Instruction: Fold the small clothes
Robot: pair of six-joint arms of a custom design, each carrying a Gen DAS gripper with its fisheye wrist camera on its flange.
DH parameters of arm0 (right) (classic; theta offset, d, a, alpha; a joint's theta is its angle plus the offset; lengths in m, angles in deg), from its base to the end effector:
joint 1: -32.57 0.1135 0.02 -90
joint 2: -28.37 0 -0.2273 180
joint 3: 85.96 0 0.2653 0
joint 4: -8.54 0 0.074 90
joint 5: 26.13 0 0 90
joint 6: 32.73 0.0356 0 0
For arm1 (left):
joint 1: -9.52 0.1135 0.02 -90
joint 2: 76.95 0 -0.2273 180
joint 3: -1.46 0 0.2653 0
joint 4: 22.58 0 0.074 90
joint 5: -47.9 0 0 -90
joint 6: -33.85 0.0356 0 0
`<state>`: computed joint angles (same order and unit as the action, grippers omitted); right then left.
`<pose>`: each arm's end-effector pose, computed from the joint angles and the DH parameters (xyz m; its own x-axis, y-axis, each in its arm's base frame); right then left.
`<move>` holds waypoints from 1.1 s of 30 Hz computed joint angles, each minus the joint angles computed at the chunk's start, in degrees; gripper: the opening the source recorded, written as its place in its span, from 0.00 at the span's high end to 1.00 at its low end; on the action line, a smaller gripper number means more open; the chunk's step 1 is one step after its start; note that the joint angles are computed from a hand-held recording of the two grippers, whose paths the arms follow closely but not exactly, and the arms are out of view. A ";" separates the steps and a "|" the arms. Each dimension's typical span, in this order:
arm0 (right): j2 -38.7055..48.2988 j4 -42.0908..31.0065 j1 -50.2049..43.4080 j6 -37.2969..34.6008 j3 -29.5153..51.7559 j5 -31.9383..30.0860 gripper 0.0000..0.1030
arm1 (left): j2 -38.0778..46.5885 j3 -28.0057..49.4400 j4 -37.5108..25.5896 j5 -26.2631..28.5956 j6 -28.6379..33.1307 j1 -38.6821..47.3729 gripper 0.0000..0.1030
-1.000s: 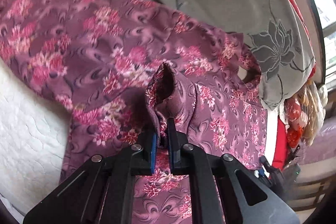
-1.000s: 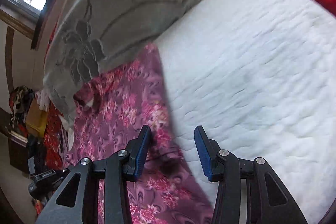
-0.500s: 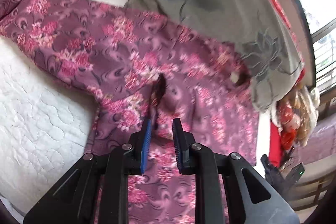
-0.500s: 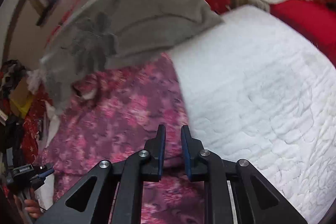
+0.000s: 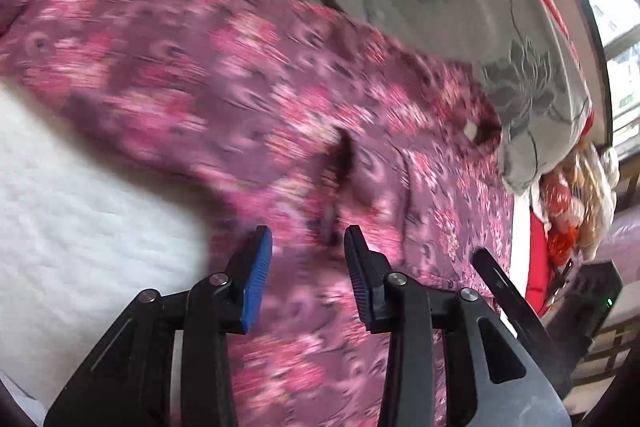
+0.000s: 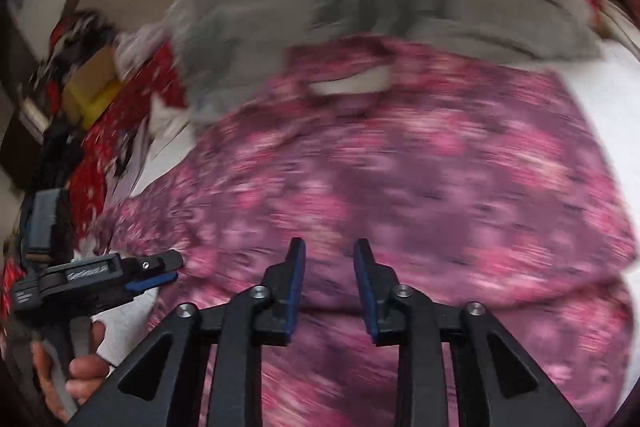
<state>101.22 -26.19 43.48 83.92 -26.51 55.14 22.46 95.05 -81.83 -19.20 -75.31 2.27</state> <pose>0.2778 0.0590 0.1879 -0.7820 0.3008 -0.5458 0.0719 0.9135 0.4004 0.3614 -0.0599 0.2140 -0.9413 -0.1850 -0.2823 -0.0317 0.8812 -0.4717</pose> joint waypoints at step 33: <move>14.89 18.19 14.61 -1.76 1.08 12.06 0.59 | 29.68 48.57 -22.12 -20.51 20.41 24.69 0.96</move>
